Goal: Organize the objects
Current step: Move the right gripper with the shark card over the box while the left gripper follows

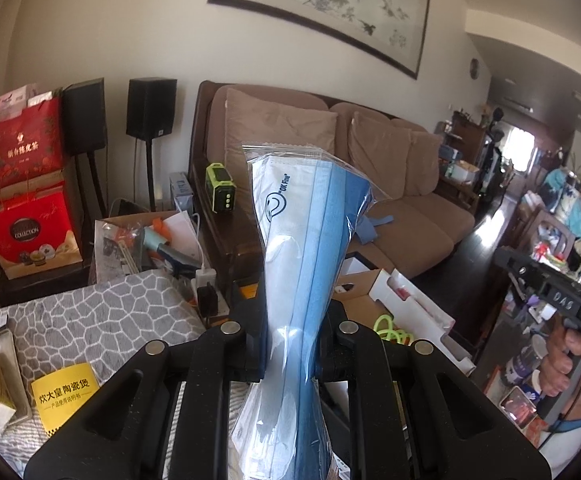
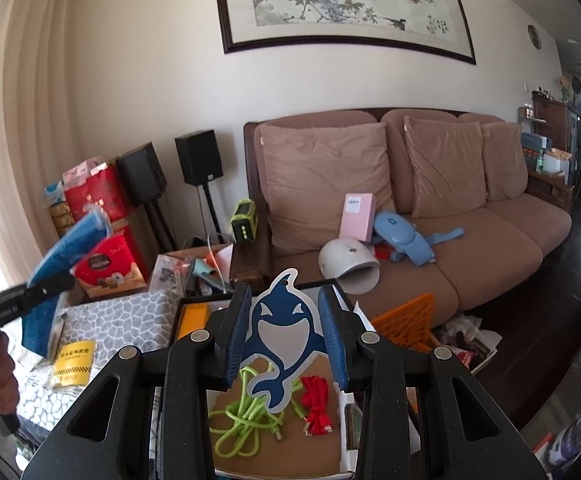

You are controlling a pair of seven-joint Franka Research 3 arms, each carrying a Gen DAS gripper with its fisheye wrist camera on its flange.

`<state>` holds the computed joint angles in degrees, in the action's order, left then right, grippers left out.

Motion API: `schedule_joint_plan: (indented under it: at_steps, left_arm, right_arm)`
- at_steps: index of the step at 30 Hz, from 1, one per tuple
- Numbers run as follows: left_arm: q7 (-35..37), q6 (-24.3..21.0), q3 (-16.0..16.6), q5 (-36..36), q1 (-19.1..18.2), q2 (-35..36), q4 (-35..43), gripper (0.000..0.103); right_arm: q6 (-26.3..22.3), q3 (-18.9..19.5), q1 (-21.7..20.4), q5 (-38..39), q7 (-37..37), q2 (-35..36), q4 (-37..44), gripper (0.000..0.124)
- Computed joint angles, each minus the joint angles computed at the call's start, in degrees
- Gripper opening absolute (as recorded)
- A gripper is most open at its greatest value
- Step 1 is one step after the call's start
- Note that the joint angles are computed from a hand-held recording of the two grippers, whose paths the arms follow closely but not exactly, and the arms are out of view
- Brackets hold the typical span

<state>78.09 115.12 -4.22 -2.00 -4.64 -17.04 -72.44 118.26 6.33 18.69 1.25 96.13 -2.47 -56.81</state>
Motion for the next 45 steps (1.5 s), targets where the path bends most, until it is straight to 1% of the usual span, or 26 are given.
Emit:
schedule_joint_plan:
  at_steps: [3,11,17,27,45]
  left_arm:
    - [-0.2,-0.8,-0.5,0.2,-0.1,1.2,2.2,0.015]
    - [-0.2,-1.8,-1.5,0.6,-0.6,2.6,4.1,0.015]
    - [-1.6,-0.1,-1.2,-0.4,-0.5,2.8,4.0,0.015]
    - [-1.8,0.6,-1.6,-0.6,-0.7,3.7,4.7,0.015]
    - [-2.4,0.1,-2.5,-0.3,-1.2,5.6,6.6,0.015]
  right_arm:
    - [-2.0,-0.1,0.1,0.4,-0.2,1.1,1.7,0.035]
    - [-3.1,0.2,1.1,-0.1,-1.0,1.9,2.5,0.035]
    - [-3.3,0.2,1.6,0.5,-1.5,2.2,2.7,0.035]
    - [-3.8,0.0,1.8,0.5,-1.4,2.4,3.0,0.035]
    - [-4.1,-0.2,1.4,0.9,-1.0,2.4,3.1,0.035]
